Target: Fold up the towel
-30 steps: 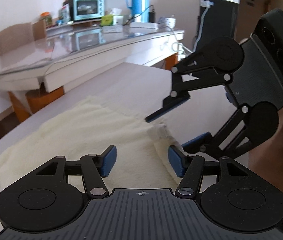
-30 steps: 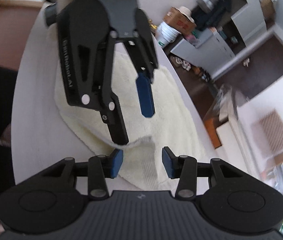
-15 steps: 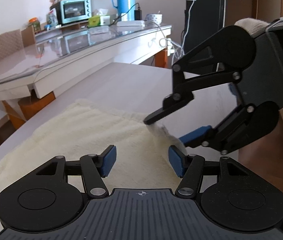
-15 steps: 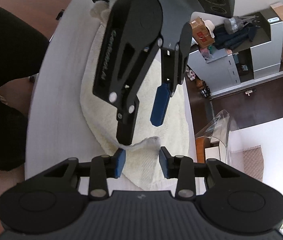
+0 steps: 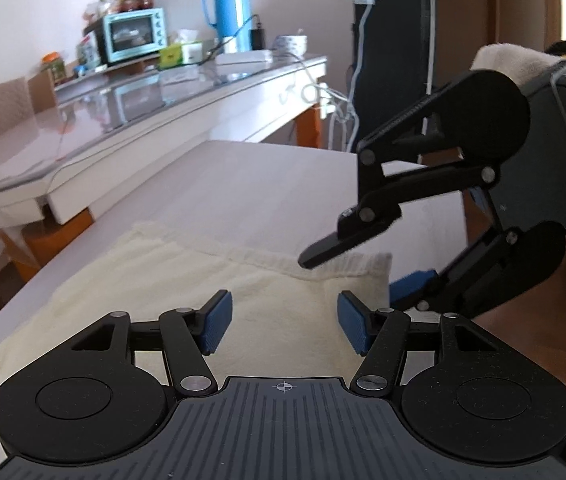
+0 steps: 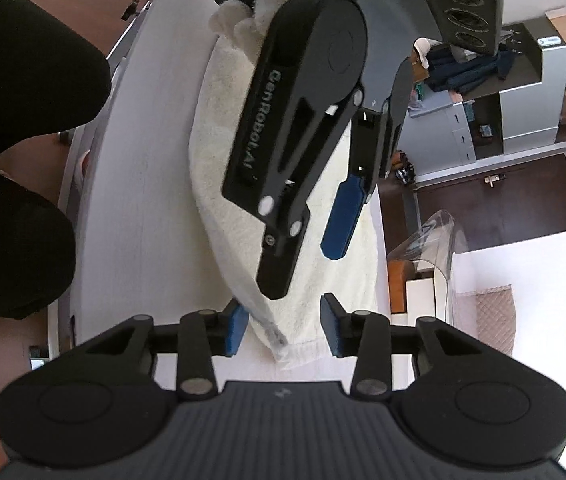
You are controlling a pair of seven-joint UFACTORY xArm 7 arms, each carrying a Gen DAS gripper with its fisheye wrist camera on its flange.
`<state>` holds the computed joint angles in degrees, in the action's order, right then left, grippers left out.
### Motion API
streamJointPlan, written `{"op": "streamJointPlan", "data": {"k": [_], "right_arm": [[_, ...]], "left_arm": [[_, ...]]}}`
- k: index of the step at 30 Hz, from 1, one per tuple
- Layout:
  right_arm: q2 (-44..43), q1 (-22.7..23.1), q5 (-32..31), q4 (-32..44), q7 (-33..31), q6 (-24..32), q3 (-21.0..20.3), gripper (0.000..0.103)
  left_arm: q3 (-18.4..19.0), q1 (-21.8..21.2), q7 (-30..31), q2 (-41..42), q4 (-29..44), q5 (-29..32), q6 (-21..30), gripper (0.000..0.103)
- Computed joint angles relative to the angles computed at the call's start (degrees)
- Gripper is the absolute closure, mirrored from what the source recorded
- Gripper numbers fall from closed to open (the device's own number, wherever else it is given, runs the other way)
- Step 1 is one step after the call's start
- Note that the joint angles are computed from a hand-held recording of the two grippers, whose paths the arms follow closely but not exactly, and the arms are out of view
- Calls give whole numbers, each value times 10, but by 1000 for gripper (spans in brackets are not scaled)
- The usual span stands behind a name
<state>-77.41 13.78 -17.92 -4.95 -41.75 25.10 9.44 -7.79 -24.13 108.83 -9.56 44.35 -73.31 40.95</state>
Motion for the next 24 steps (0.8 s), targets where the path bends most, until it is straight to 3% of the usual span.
{"op": "streamJointPlan", "data": {"k": [3,7,13,17,24], "right_arm": [[-24,12,3,-2,5,31,6,68],[-34,23,9,5,17,67,8,96],[-48,25,3,5,22,70,11,96],[-75,42,2,7,26,98,18,96],[-63,44,-7,16,40,90,29,96]], "left_arm": [[-2,-2,-1,-8,-7,-3,-14,40],[14,9,-22,-44,-37,-3,-31,38],[47,37,-66,-100,-90,32,-92,38],[70,63,-150,-127,-116,119,-120,39],[114,37,-194,-155,-148,145,-157,39]]}}
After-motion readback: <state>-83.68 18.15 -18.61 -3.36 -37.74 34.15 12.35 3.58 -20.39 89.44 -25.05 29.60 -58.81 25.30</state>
